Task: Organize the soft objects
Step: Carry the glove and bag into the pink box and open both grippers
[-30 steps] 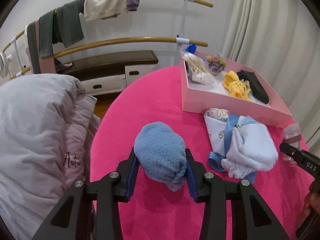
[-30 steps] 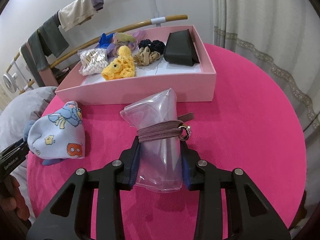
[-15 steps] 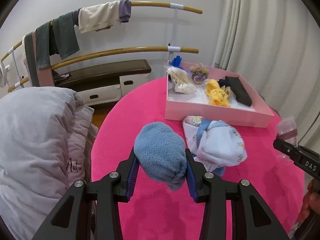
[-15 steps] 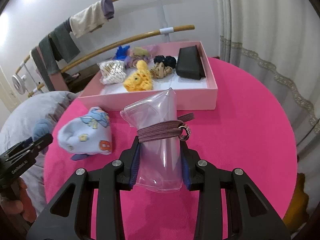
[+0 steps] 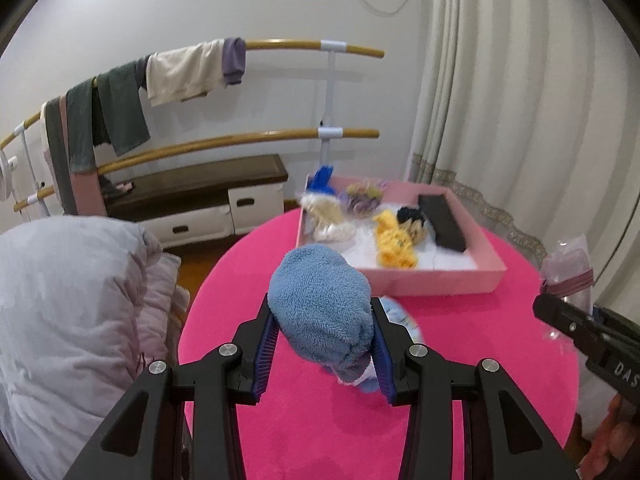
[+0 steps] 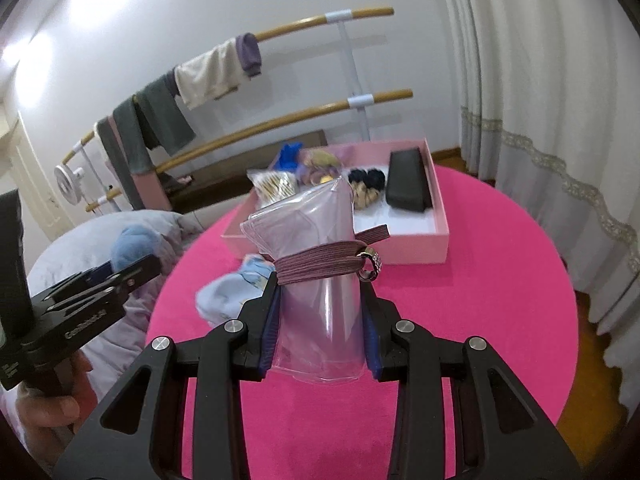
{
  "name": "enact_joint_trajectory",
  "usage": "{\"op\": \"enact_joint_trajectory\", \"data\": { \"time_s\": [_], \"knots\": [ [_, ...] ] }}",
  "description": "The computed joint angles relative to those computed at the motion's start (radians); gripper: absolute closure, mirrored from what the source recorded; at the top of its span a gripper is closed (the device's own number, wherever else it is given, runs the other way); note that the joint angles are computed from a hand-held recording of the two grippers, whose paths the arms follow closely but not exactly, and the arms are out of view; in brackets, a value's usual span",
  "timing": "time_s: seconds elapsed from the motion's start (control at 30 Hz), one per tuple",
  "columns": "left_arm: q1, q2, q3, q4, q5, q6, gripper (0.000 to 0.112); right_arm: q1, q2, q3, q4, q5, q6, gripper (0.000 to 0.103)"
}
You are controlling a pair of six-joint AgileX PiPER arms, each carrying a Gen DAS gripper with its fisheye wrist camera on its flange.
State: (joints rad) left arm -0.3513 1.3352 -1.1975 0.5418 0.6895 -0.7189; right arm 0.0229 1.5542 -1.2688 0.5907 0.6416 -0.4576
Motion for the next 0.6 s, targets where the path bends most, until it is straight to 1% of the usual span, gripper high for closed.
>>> {"op": "enact_joint_trajectory", "data": {
  "time_s": [0.17,0.3,0.43,0.6],
  "knots": [
    [-0.067,-0.017,-0.032,0.054,0.043,-0.044,0.073,-0.007,-0.033,0.002,0.021,0.007,-0.022,0.07],
    [-0.093,-0.021,-0.045,0.079,0.058,-0.064,0.073,-0.009,-0.047,-0.002,0.027,0.009,-0.03,0.07],
    [-0.104,-0.014,-0.066,0.089,0.066,-0.067,0.073,-0.002,-0.049,-0.021,0.017,0.013,-0.022,0.07],
    [-0.075,0.034,-0.124,0.07,0.048,-0.037,0.073,0.008,-0.008,-0.089,0.001,0.022,-0.007,0.07]
  ]
}}
